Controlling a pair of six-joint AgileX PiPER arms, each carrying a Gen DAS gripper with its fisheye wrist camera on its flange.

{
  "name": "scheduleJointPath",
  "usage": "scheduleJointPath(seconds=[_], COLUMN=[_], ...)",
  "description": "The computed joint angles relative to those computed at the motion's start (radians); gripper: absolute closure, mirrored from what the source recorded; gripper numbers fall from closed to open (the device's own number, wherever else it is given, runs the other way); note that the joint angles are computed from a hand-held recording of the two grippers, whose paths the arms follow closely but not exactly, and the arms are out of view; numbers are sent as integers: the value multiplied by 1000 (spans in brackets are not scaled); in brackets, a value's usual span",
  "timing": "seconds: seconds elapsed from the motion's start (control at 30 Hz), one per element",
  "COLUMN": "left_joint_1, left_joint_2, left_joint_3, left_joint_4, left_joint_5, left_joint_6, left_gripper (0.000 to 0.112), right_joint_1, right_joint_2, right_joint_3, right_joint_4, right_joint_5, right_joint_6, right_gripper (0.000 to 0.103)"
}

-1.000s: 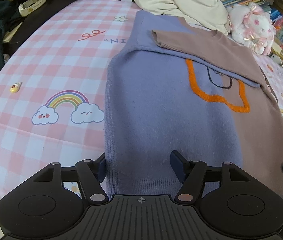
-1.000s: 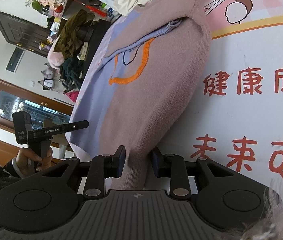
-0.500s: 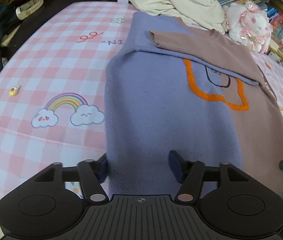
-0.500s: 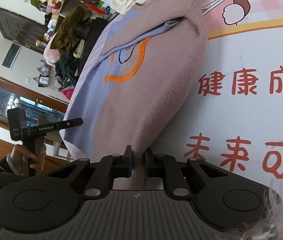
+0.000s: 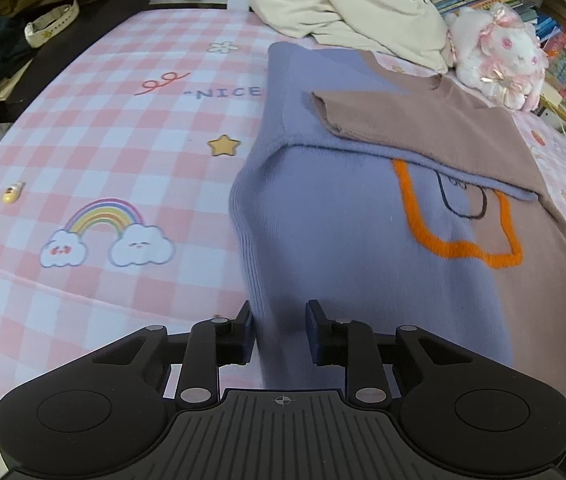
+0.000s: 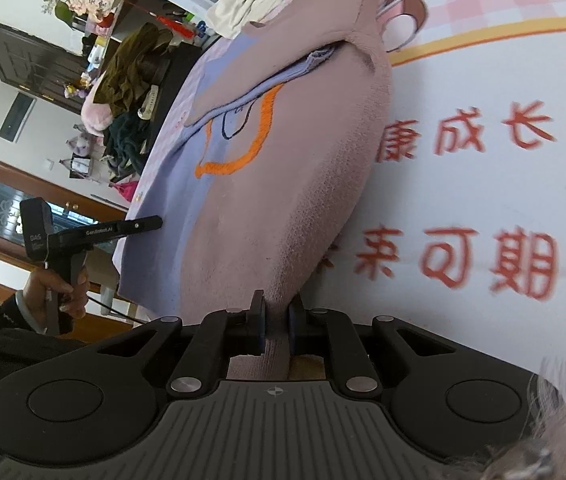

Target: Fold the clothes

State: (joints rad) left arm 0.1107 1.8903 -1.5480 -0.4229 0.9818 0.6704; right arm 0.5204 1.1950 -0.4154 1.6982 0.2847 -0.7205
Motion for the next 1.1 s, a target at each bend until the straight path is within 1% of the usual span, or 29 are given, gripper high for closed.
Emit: scheduleJointPath(seconds=[0.1,0.23,0.33,0.43,0.63,0.87,0.97,1.03,1.1], left_joint_1=[-22,-67,-111,-147,-225,-299,-317,-327,-319], left_joint_2=[-26,-64,-92,-113,-111,-82,-89,-100,-120], left_joint_3=[41,100,138,167,157,122,129,143,163], left_joint_4=[-4,12,55,86,129,172,214,241,236], left_joint_5=[-29,-86,-129,-163,-165,-165,-172,-180,-177], left_joint_6=[-18,-47,-80,-109,-168,-222,-266,-293,-285], left_gripper=[88,88,93,97,99,99,98,98,98], right_joint_1=[-54,-133,-174,-197,-253,-318,-386,-406,-423], right_joint_2=[-50,-70,-72,-85,-149,-263,-277,-266,-252], right_joint_3=[44,54,54,66,131,204,222,218,212], right_joint_4=[-59,-142,-170,-175,-149,-183,-197,-201,-205], right_joint_5=[63,154,207,236,268,269,325,349,369], right_joint_6=[29,50,43,25,-3,58,39,20,0], right_gripper=[93,93,93,93,93,93,93,93,93])
